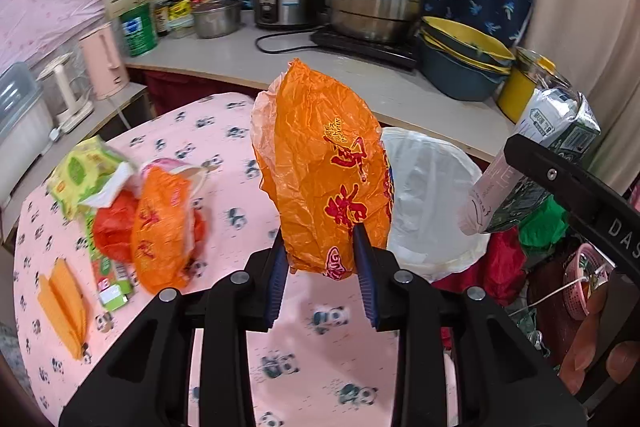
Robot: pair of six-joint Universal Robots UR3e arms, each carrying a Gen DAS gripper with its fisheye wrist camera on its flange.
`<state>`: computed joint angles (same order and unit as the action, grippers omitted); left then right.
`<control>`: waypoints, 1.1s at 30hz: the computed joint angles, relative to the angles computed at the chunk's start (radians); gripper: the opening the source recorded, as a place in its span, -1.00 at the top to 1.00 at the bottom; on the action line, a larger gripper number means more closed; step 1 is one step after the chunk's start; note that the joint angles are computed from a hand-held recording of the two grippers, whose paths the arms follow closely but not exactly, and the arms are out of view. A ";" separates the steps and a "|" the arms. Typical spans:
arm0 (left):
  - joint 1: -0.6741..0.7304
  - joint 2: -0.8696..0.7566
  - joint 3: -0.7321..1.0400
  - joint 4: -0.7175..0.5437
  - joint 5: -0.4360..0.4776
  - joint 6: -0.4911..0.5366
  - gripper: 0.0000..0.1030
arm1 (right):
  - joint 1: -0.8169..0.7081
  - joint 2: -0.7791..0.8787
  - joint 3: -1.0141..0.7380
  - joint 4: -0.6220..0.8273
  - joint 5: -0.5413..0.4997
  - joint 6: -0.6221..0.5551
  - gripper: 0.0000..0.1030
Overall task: Collect trash
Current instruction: 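Carry both items to the bin and open the left tool over it, then open the right tool to drop the green carton into the bin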
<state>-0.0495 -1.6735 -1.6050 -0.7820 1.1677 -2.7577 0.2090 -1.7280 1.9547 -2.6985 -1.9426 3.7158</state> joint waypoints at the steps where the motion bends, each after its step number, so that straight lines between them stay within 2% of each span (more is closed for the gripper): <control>1: -0.020 -0.016 0.017 -0.002 0.003 -0.005 0.41 | -0.019 -0.023 0.022 0.001 0.005 -0.001 -0.36; 7: -0.124 -0.137 0.135 -0.025 0.026 -0.025 0.40 | -0.139 -0.146 0.136 0.003 0.054 -0.021 -0.36; 14: -0.212 -0.302 0.317 -0.063 0.044 -0.052 0.32 | -0.228 -0.199 0.200 0.000 0.094 -0.039 -0.36; 18: -0.236 -0.361 0.369 -0.012 0.078 -0.097 -0.16 | -0.261 -0.195 0.210 -0.010 0.115 -0.051 -0.36; 23: -0.224 -0.390 0.416 -0.025 0.090 -0.117 -0.17 | -0.281 -0.154 0.193 -0.035 0.135 -0.066 -0.36; 33: -0.132 -0.346 0.324 0.025 0.108 -0.133 -0.17 | -0.245 0.038 0.070 -0.094 0.139 -0.080 -0.36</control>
<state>-0.1819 -2.0197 -1.2811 -0.7572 1.2758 -2.8911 -0.0364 -1.6900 2.0243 -2.7929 -1.8034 3.6353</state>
